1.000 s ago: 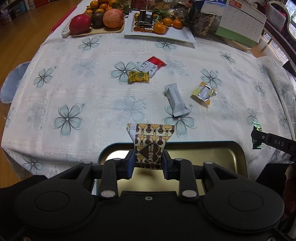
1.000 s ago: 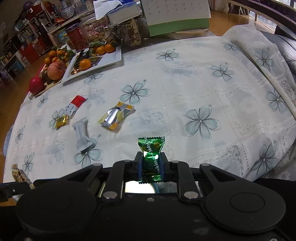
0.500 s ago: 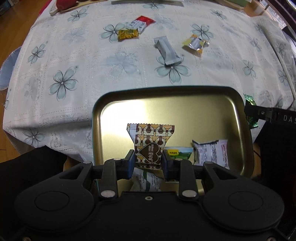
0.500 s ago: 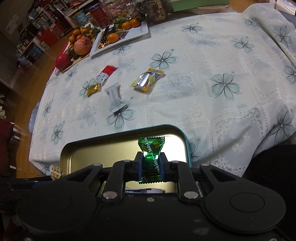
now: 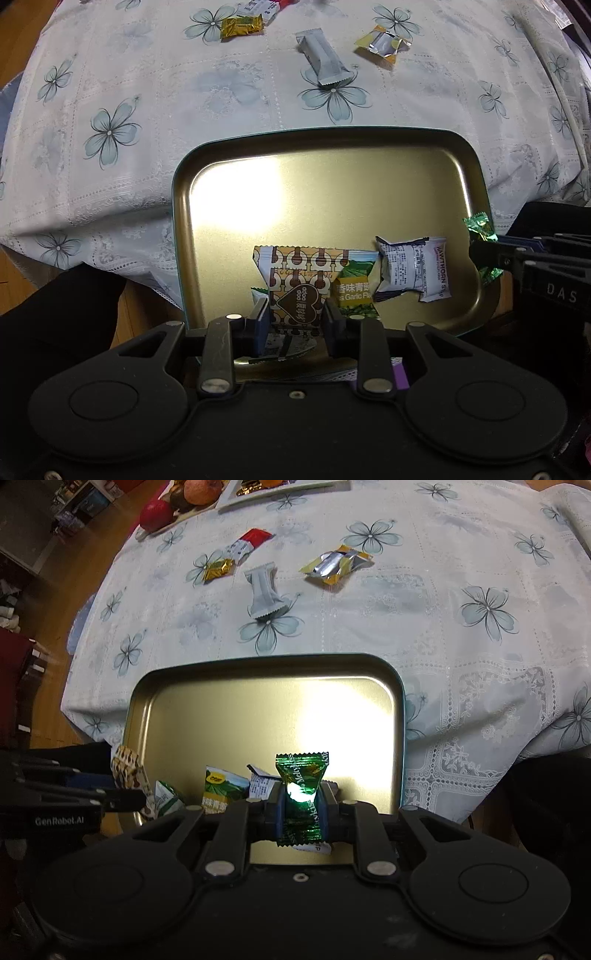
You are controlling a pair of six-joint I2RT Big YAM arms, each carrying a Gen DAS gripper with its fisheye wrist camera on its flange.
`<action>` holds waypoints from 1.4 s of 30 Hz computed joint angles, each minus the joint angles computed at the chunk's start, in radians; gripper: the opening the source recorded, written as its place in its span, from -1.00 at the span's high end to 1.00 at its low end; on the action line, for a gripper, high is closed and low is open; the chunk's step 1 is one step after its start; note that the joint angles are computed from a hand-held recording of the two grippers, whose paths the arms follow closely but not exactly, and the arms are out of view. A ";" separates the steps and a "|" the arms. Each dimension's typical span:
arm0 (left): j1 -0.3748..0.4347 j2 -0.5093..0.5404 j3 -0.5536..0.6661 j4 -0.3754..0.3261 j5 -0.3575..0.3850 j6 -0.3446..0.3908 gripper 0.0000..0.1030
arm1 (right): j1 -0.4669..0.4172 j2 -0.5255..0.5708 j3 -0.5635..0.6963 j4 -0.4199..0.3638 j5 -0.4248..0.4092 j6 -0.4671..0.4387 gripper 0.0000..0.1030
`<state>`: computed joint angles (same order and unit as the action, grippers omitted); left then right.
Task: Organize snacks
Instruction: 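Carry the brown heart-print packet and green candy over the gold tray with both tools, then open the right tool to drop the green candy while the left tool releases its packet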
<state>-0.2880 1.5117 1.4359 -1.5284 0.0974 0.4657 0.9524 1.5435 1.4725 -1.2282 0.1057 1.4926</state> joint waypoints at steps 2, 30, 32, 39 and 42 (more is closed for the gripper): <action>-0.006 0.005 0.004 0.009 -0.021 -0.011 0.27 | -0.007 0.002 0.000 0.000 -0.030 -0.013 0.62; -0.033 0.110 0.096 -0.017 -0.071 -0.072 0.26 | -0.111 0.090 0.071 -0.075 -0.124 -0.106 0.62; -0.035 0.097 0.077 0.006 -0.080 -0.072 0.26 | -0.111 0.094 0.072 -0.076 -0.123 -0.106 0.62; -0.043 0.055 0.017 0.059 -0.095 -0.062 0.26 | -0.115 0.098 0.060 -0.067 -0.133 -0.091 0.59; -0.045 0.037 -0.006 0.078 -0.097 -0.057 0.26 | -0.115 0.092 0.053 -0.057 -0.133 -0.081 0.57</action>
